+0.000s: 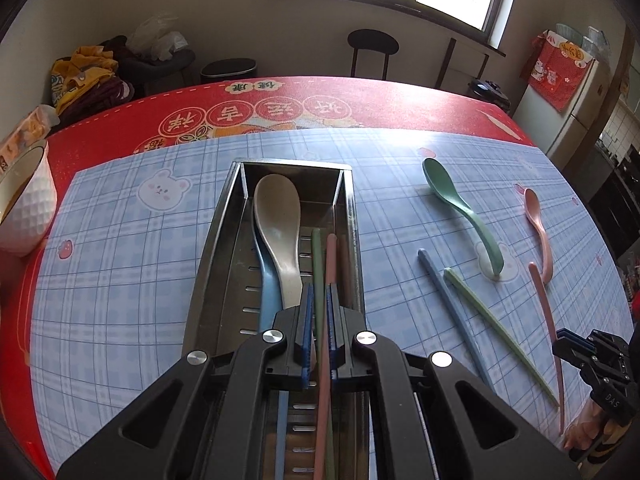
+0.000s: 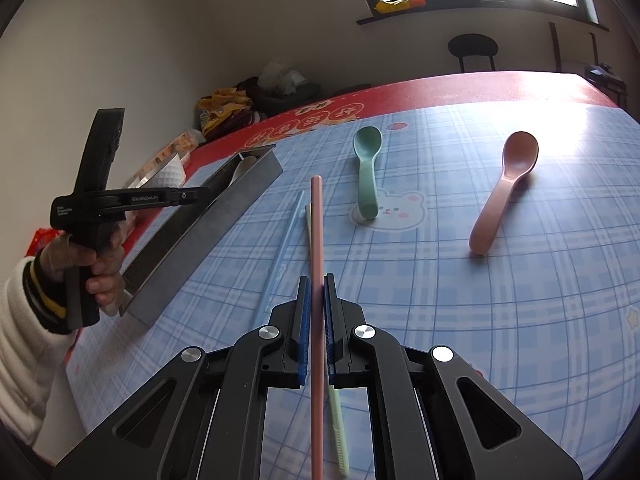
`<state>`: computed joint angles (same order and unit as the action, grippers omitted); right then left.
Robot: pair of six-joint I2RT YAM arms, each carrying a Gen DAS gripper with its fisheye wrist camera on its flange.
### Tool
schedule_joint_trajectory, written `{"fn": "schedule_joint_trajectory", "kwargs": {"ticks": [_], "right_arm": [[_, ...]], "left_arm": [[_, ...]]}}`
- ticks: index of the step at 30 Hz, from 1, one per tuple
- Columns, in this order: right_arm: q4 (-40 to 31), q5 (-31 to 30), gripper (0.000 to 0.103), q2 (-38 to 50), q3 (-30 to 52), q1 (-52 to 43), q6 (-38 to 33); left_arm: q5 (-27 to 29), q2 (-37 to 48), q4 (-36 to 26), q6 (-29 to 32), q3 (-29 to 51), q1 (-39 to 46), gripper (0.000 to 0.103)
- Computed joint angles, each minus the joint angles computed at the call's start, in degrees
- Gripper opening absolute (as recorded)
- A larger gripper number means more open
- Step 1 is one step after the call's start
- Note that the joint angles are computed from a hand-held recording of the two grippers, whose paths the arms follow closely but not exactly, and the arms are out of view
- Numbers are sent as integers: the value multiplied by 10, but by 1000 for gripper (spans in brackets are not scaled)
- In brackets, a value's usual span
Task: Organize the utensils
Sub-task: 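Lower the pink chopstick into the tray and open the left tool while the right holds its pink chopstick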
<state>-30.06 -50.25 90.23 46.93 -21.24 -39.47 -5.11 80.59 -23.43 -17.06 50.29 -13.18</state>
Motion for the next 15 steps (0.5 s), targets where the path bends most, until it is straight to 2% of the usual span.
{"fn": "schedule_joint_trajectory", "kwargs": {"ticks": [6,9,11,12,14,15], "right_arm": [[-6,-5,6,4,3,-3,-3],[-7,-7,6,8,5,-3,-3],[-8,-4,6,8,6,-2,-3],[-7,-2,6,7,5,-1,-2],[-6,1,6,6,4,1,-2],[-5,1,6,5,3,1,-1]], "left_arm": [[29,-52,15,-7,-37,11,9],[8,-110,15,3,-65,-13,23],[-1,-158,16,14,-89,-30,37],[-14,-183,17,19,-102,-41,41],[-45,-230,20,26,-130,-67,58],[-66,-252,21,27,-145,-81,62]]}}
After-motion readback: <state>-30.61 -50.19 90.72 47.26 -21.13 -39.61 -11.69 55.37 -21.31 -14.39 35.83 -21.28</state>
